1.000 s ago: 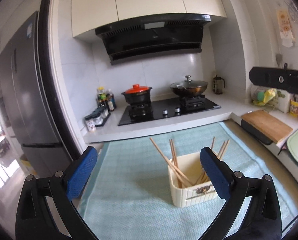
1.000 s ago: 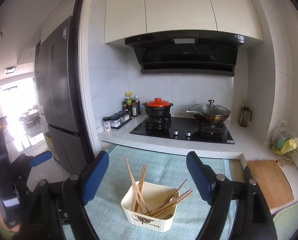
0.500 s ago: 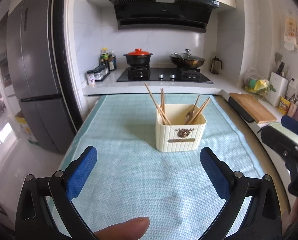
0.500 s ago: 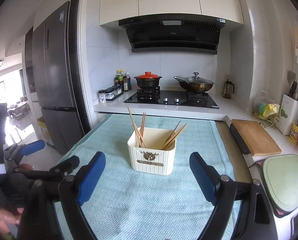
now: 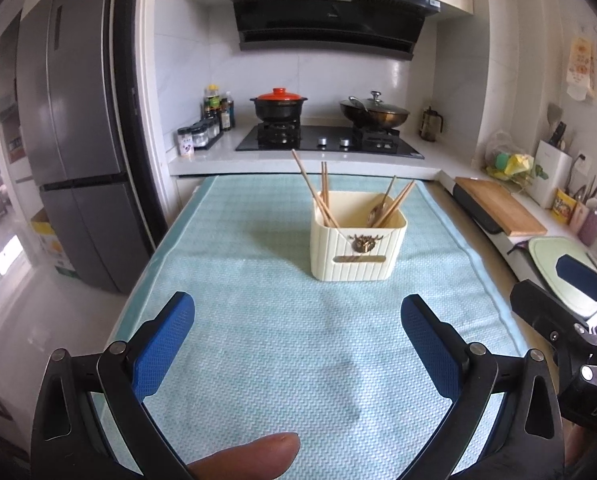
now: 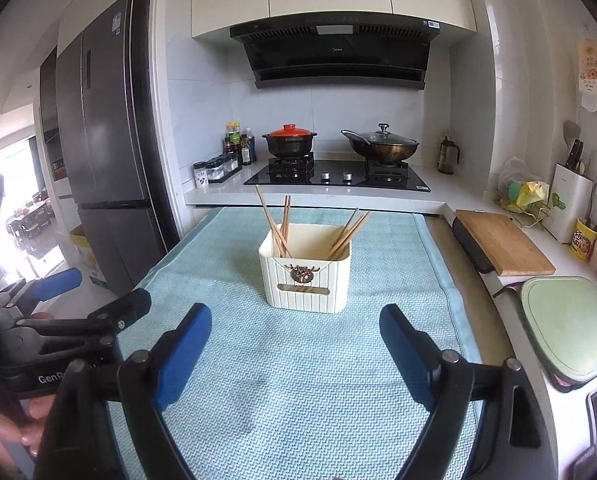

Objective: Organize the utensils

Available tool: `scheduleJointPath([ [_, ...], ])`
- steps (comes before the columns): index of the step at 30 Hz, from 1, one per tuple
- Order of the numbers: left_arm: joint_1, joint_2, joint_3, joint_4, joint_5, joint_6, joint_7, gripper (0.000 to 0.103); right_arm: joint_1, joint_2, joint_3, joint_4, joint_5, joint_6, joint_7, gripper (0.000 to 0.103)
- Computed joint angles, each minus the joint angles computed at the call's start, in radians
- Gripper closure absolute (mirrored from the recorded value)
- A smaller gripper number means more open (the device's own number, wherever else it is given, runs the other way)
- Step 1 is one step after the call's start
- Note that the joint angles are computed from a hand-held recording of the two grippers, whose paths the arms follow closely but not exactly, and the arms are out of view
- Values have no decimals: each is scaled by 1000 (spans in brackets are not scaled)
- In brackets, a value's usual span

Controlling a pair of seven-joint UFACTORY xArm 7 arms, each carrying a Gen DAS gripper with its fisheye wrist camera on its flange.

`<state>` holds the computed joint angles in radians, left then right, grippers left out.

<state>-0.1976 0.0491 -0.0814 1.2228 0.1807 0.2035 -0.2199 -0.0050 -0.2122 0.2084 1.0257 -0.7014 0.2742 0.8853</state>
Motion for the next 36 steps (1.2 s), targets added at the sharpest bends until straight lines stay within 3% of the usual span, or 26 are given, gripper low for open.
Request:
scheduleJointPath([
  [5, 3, -9, -7, -8, -57, 2, 46, 0, 0, -18, 5, -9, 1, -2, -3, 15],
  [18, 5, -14, -3, -8, -34, 4, 21, 0, -4, -12, 14, 0, -5, 1, -4, 15],
  [36, 5, -22, -11, -11, -112, 8, 98, 0, -4, -15, 14, 1, -12, 0, 3, 15],
])
